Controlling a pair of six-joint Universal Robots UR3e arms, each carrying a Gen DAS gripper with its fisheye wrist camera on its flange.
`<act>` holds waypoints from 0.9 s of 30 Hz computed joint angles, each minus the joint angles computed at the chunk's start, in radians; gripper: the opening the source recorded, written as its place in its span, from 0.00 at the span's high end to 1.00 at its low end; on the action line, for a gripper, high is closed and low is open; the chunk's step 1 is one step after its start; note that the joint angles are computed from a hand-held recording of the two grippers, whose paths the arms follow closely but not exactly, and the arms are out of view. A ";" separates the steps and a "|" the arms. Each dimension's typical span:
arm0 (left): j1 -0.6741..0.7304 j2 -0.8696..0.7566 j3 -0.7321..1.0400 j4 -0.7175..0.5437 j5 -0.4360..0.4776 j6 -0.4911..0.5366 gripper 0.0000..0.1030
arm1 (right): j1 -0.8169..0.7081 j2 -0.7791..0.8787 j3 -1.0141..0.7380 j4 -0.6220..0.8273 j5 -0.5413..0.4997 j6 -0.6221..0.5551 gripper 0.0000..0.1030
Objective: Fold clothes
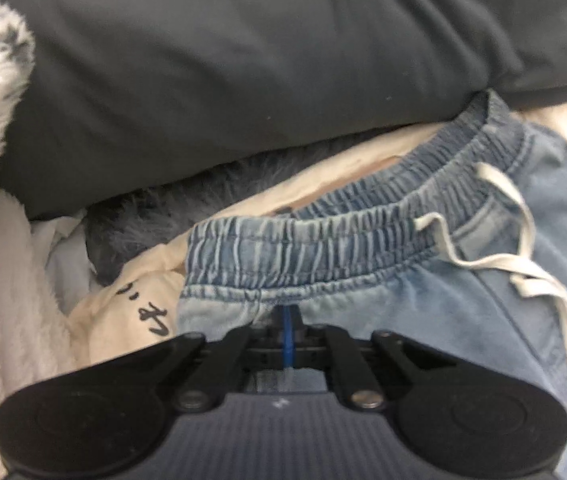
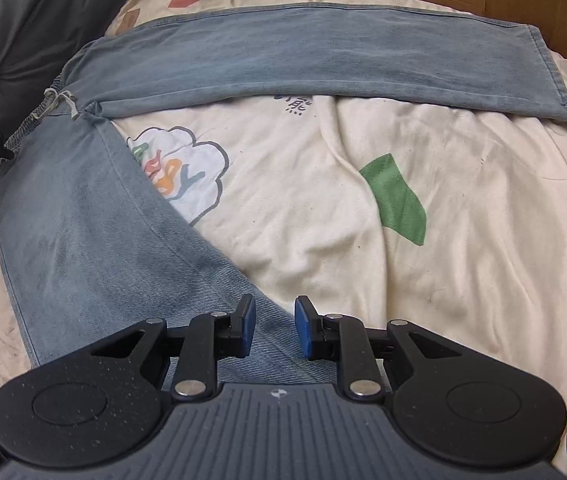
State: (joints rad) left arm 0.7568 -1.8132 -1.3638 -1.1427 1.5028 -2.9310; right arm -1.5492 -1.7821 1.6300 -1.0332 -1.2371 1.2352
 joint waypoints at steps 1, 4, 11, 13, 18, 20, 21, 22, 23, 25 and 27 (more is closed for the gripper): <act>-0.006 -0.008 -0.004 0.014 0.015 0.011 0.97 | 0.002 0.003 0.002 -0.008 0.000 0.006 0.73; -0.035 -0.038 0.009 0.025 0.071 0.037 0.97 | 0.008 0.008 0.016 -0.036 -0.001 0.023 0.73; -0.147 -0.149 0.299 -0.218 0.211 -0.066 0.97 | -0.002 0.011 0.008 -0.022 0.017 0.031 0.73; -0.173 -0.148 0.353 -0.274 0.194 -0.027 0.91 | -0.006 0.016 -0.009 -0.002 0.030 0.029 0.73; -0.220 -0.171 0.499 -0.381 0.120 -0.010 0.91 | 0.011 0.044 -0.051 0.016 0.060 0.048 0.72; -0.228 -0.183 0.541 -0.388 0.064 -0.038 0.90 | 0.024 0.058 -0.070 0.021 0.070 0.054 0.71; -0.235 -0.193 0.562 -0.390 0.039 -0.042 0.87 | 0.029 0.064 -0.078 0.024 0.078 0.055 0.70; -0.243 -0.203 0.583 -0.392 0.013 -0.047 0.81 | 0.036 0.069 -0.086 0.023 0.085 0.060 0.69; -0.252 -0.214 0.605 -0.394 -0.011 -0.051 0.74 | 0.043 0.074 -0.093 0.020 0.092 0.068 0.67; -0.282 -0.239 0.649 -0.393 -0.038 -0.062 0.66 | 0.060 0.086 -0.105 0.013 0.110 0.082 0.63; -0.318 -0.267 0.697 -0.397 -0.057 -0.096 0.59 | 0.083 0.099 -0.115 -0.003 0.128 0.102 0.63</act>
